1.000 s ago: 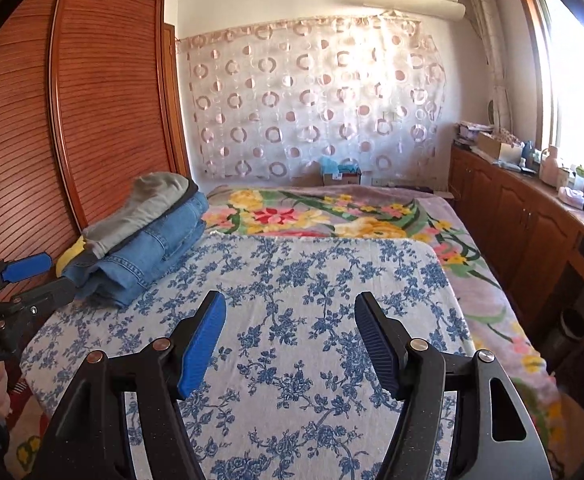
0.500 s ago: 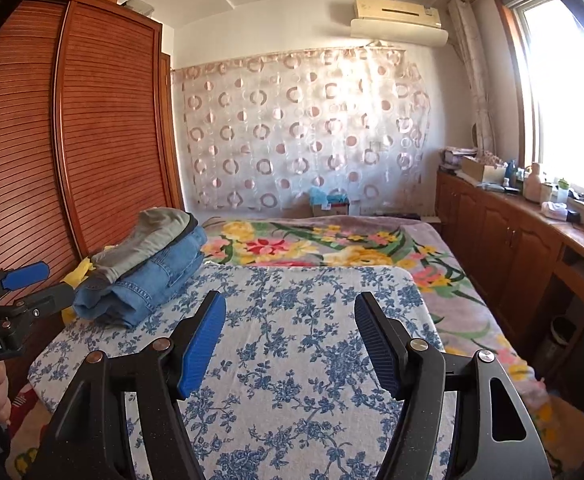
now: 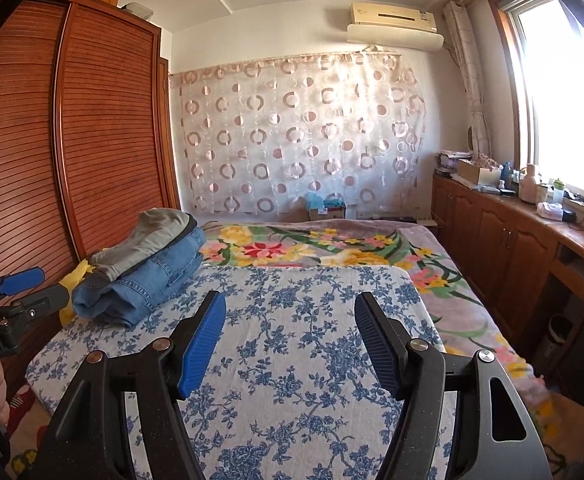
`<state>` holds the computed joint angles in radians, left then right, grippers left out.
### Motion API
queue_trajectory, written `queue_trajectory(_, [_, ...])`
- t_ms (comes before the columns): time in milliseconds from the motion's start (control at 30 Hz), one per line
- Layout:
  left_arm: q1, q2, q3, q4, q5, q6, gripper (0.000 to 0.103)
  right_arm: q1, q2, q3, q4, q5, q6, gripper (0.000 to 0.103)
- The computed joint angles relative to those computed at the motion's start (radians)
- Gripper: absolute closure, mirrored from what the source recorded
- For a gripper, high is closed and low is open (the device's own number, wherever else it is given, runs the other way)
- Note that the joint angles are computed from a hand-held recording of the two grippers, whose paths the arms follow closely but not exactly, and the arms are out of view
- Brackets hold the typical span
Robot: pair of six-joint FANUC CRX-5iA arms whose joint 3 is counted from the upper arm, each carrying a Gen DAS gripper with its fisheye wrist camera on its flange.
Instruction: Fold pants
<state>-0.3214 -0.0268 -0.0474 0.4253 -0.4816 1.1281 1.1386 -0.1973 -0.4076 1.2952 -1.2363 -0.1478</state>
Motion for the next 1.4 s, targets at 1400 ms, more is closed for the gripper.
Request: queue_trajectory(1400, [0.008, -0.001, -0.007, 0.001, 0.002, -0.004, 0.019, -0.012, -0.019, -0.013, -0.007, 0.010, 0.018, 0.034])
